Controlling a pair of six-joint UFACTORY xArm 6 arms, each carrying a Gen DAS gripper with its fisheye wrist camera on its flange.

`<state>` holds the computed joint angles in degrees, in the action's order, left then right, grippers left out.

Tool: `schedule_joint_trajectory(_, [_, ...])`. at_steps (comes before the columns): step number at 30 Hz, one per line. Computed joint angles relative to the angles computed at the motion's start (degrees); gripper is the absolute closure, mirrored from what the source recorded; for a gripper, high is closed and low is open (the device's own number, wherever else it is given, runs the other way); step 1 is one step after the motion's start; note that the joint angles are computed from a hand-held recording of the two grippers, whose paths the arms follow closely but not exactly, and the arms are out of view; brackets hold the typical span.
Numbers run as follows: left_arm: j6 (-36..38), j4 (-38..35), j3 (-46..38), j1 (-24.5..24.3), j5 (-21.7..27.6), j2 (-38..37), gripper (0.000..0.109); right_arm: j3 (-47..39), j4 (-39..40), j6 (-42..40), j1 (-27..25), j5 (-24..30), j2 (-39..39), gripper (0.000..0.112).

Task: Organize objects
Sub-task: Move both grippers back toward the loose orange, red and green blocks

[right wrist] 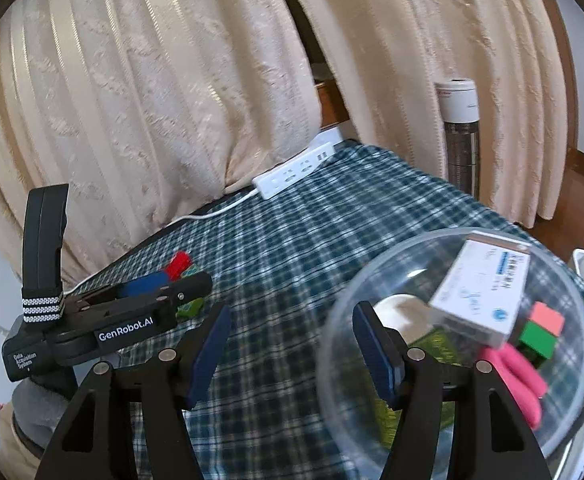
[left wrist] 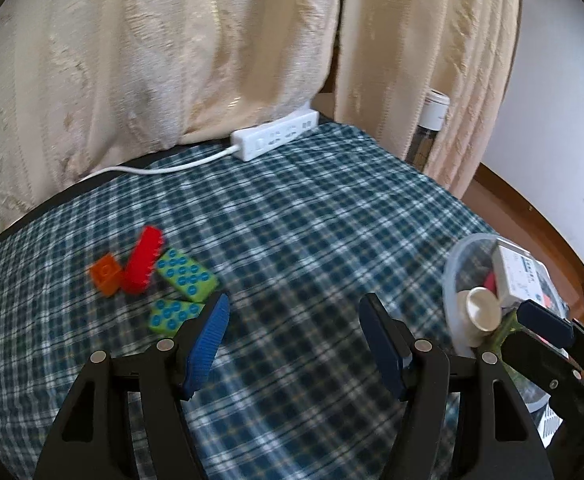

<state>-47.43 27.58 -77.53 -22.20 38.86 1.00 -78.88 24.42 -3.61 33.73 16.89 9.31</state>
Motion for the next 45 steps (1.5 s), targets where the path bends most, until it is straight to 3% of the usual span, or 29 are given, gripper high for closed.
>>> schedule_joint_trajectory(16, [-3.92, 0.88, 11.17, 6.86, 0.70, -8.27, 0.040, -11.09, -2.44, 0.48, 3.76, 6.82, 10.21, 0.045])
schedule_joint_trajectory(29, [-4.58, 0.61, 16.55, 12.07, 0.82, -12.32, 0.040, -25.84, -6.19, 1.63, 6.50, 14.12, 21.22, 0.044])
schedule_joint_trajectory(37, [-5.50, 2.00, 18.44, 13.65, 1.11, -14.27, 0.040, -38.41, -9.09, 4.06, 8.03, 20.26, 29.79, 0.043])
schedule_joint_trajectory(45, [-5.53, 1.64, 18.79, 14.69, 0.98, -14.75, 0.040, -56.07, -12.85, 7.47, 9.29, 27.31, 40.76, 0.034])
